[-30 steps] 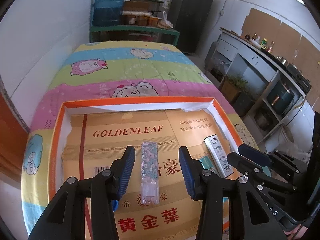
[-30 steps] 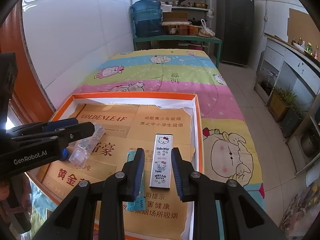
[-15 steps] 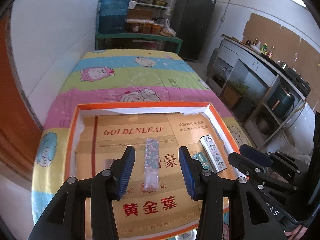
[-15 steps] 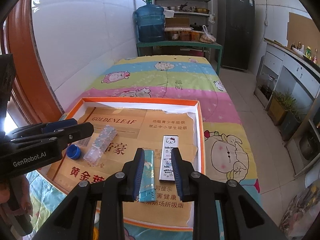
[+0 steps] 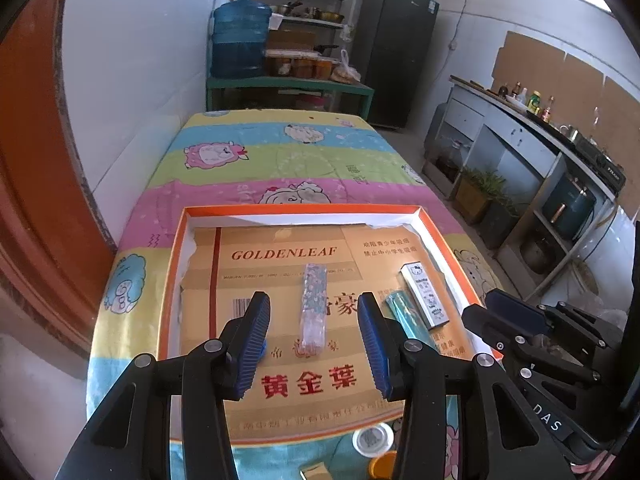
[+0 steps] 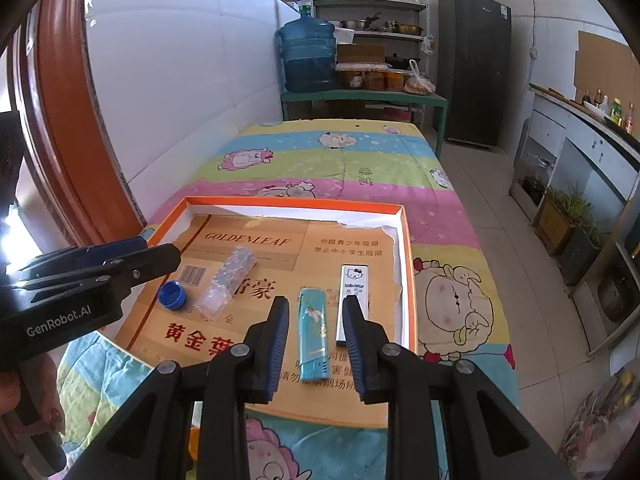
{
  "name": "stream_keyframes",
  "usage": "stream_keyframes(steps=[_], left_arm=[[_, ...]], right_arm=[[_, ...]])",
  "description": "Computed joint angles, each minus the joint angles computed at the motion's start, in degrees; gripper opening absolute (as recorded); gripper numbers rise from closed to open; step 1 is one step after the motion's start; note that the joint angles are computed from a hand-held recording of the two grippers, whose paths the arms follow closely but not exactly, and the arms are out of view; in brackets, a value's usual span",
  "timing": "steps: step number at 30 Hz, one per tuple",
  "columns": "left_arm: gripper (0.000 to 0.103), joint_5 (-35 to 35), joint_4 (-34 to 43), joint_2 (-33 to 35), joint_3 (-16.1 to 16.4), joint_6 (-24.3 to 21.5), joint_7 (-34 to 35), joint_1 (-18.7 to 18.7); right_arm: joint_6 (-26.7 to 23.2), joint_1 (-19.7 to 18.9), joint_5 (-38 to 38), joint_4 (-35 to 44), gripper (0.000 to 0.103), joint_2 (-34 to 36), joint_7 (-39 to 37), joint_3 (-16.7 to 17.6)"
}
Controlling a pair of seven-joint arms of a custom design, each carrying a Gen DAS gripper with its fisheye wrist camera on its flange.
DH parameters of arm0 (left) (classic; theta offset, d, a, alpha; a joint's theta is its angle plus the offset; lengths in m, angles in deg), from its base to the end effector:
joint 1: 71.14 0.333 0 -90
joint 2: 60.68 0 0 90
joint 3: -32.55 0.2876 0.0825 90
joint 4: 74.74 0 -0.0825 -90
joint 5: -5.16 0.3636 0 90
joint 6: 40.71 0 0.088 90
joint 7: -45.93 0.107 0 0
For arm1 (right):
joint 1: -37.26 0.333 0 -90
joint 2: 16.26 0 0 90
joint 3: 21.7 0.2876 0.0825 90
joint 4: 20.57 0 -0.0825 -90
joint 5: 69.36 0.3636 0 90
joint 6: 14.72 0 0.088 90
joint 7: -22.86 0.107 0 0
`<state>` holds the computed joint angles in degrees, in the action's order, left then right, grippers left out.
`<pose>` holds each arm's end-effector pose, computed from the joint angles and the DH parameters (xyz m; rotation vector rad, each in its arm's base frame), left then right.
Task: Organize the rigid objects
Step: 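Withdraw both grippers from the box toward the remaining caps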
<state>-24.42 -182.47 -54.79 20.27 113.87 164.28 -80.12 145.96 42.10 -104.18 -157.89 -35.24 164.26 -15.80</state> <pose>0.5782 -0.2022 0.5144 -1.4052 2.2872 -1.0730 0.4632 0.1186 0.5027 -1.5567 1.9046 -0.7657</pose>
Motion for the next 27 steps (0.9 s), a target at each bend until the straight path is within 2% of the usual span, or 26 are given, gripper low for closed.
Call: stream_keyframes(steps=[8,27], left_arm=[[0.047,-0.19,-4.66,-4.46,0.63,1.46,-0.2,-0.22],[0.047,-4.68,-14.42,-14.07,2.98,4.86,4.15,-1.95]], right_arm=[[-0.31,0.61,0.72,-1.69,0.028,-2.5,0.53,0.67],[0.11,1.58,1.48,-6.15,0.028,-9.42,3.08,3.62]])
